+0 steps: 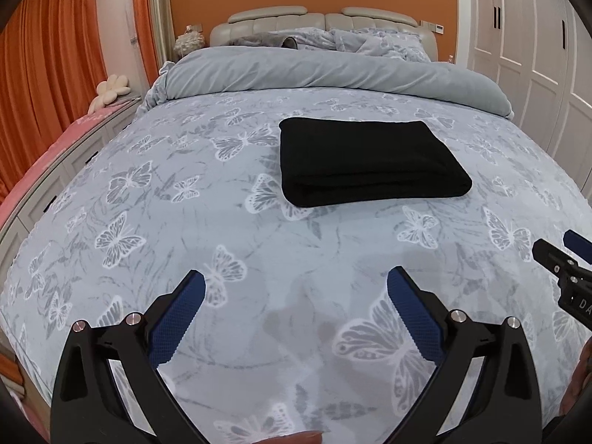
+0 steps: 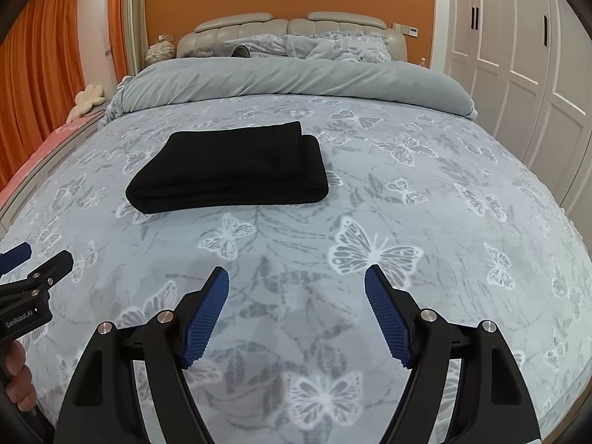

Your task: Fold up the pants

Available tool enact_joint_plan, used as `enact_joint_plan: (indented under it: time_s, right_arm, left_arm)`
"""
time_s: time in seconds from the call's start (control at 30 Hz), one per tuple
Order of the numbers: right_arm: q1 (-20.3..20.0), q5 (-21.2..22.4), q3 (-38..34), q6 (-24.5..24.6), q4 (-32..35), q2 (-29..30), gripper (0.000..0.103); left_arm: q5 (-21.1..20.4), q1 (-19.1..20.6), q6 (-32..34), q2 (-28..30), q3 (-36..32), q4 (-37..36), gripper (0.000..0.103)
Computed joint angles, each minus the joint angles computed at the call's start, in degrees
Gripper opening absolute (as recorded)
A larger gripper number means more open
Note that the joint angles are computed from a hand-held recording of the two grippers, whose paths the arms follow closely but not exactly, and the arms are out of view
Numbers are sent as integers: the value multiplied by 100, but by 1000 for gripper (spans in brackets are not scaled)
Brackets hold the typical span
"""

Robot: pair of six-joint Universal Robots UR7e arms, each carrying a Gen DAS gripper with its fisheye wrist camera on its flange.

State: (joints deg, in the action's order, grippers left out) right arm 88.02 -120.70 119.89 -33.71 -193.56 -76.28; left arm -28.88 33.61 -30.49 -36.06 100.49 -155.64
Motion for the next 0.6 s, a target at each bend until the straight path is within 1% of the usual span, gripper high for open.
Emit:
enact_joint_plan:
  time_s: [0.3,0.6]
  right_arm:
    - [-7,-20,12,237,84,-30,74]
    - [-59,39,-6,299,194,-99,74]
  left_arm:
    - [-70,-19,-8,114,-154,115,97]
    - [-100,-48,-52,250,-278,169,97]
